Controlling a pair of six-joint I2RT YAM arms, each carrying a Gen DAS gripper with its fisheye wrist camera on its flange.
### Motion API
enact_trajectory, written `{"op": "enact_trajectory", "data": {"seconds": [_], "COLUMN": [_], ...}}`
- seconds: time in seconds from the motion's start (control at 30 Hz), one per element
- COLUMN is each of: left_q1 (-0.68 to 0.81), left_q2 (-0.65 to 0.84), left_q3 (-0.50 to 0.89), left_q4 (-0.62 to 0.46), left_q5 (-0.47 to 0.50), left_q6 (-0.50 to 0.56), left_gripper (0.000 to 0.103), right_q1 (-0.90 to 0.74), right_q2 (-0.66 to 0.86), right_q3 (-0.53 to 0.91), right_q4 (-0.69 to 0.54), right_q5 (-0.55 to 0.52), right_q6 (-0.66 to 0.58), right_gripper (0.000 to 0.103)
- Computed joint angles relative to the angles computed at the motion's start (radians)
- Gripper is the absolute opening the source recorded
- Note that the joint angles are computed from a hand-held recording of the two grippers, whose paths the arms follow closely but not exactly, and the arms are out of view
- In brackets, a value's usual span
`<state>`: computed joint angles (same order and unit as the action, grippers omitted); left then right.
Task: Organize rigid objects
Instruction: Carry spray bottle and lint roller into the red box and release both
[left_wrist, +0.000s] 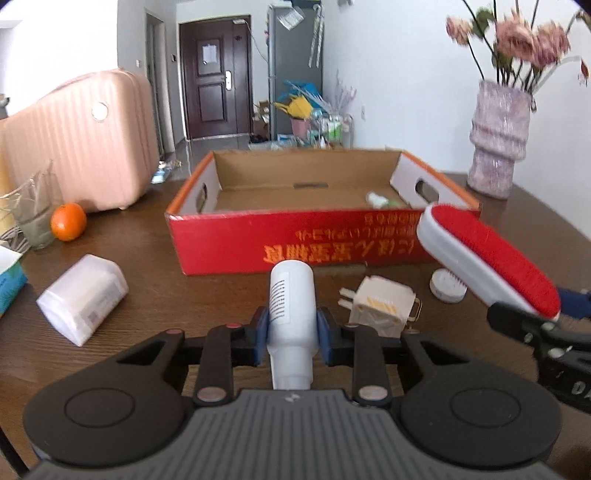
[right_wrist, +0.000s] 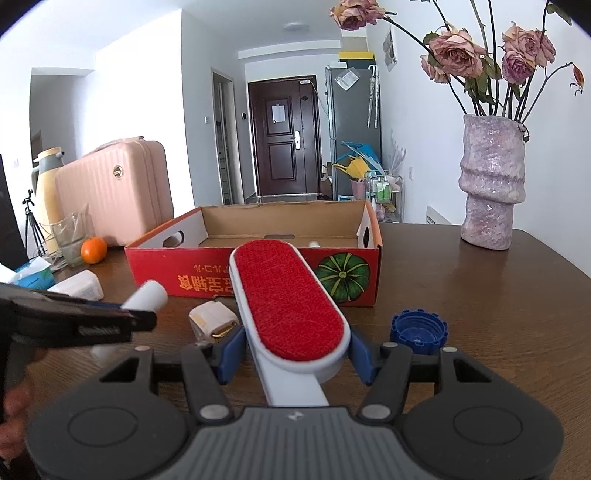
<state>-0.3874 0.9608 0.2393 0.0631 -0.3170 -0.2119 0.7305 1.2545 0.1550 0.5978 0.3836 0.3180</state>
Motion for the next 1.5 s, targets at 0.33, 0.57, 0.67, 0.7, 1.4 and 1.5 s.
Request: {"op": "enact_trajectory", "data": {"seconds": [0.33, 0.57, 0.67, 0.7, 1.4, 1.5], "left_q1": [-0.07, -0.033, 0.004, 0.02, 0.255, 0.268], "left_q2": [-0.273, -0.222, -0.174, -0.148, 0.311, 0.387], "left_q3": [0.043, 0.083, 0.103, 0.111, 0.311, 0.353], "left_q4": [-0.204, -0.162, -0.124, -0.104, 0.189, 0.215], "left_q5": [-0.038, -0.012, 0.013, 0.026, 0.189, 0.195], "left_q6": [-0.022, -0.021, -0.016, -0.011, 0.047, 0.057], "left_gripper": [0.028, 0.028, 0.028, 0.028, 0.028, 0.028], "right_q1": [0.015, 0.045, 0.041, 0.037, -0.138, -0.16], "right_q2": [-0.016, -0.015, 0.015, 0.026, 0.365, 0.415], "right_q3": [0.015, 0.063, 0.091, 0.101, 0.434, 0.492], "right_q4": [0.003, -0.016, -0.005, -0.002, 0.036, 0.026], "right_q5": [0.029, 0.067, 0.071, 0.07, -0.068, -0.094], "right_q6": [0.013, 0.03, 0.019, 0.015, -0.059, -0.071], "right_gripper": [0.059, 0.059, 0.059, 0.059, 0.059, 0.059]}}
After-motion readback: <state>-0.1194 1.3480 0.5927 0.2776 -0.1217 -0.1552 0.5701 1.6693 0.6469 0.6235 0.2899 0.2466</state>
